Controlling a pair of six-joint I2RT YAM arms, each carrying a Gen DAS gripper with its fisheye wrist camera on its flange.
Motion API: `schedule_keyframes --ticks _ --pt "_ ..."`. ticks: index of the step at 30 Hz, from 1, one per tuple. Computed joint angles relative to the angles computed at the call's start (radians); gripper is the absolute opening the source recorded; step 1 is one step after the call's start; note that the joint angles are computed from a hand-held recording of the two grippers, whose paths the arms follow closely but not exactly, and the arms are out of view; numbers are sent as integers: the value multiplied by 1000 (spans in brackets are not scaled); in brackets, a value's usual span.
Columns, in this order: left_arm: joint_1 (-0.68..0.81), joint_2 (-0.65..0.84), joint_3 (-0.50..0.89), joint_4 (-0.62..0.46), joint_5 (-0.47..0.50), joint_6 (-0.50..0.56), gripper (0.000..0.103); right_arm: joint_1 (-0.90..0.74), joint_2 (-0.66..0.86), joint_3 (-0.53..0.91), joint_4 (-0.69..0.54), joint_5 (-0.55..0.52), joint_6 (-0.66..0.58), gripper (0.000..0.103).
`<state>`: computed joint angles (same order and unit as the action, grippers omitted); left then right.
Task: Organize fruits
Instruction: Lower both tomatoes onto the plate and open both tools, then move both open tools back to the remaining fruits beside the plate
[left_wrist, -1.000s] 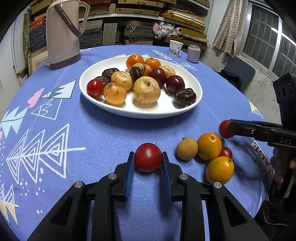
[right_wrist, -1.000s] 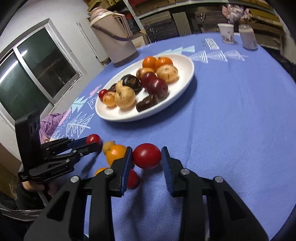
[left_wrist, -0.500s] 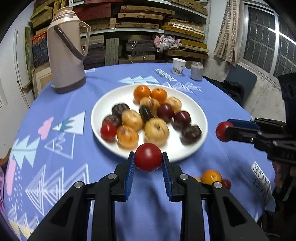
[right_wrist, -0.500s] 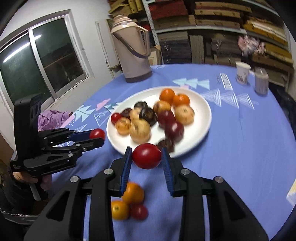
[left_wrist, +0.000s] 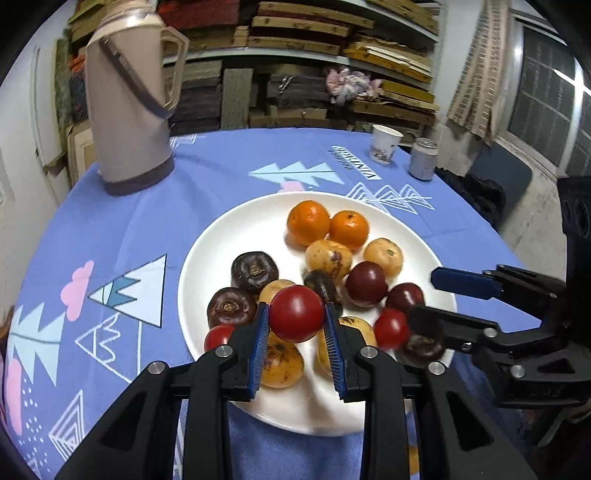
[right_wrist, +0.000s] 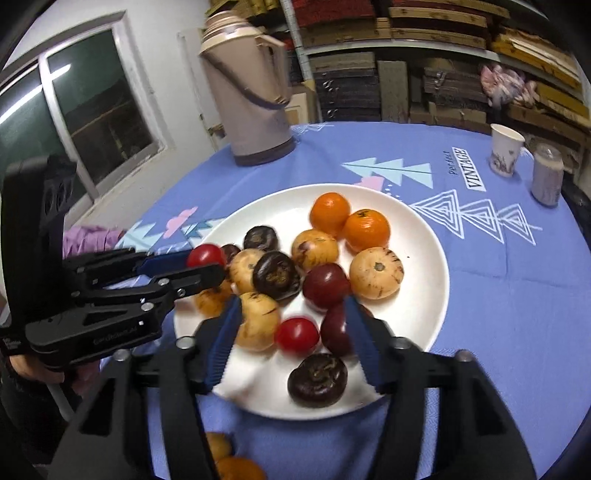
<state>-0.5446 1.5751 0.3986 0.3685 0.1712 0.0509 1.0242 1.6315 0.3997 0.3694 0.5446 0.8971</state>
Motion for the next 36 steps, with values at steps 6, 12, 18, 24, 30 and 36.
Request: schedule_keyframes --ticks 6,12,18,24,30,36 --pt "10 -6 -44 46 -12 16 49 32 -7 -75 57 2 65 61" --pt "-2 -53 -100 51 -21 7 58 139 -49 -116 -12 73 197 67" --pt "-13 -137 -169 14 -16 -14 59 294 -68 -99 -164 148 346 70" --pt "-46 -225 -249 -1 -46 -47 69 443 -44 -53 -327 212 533 72" --pt "-45 -365 -306 -84 -59 -68 73 581 17 41 -515 247 694 74" --pt "-97 -489 -353 -163 -113 -105 74 676 128 153 -630 237 766 74"
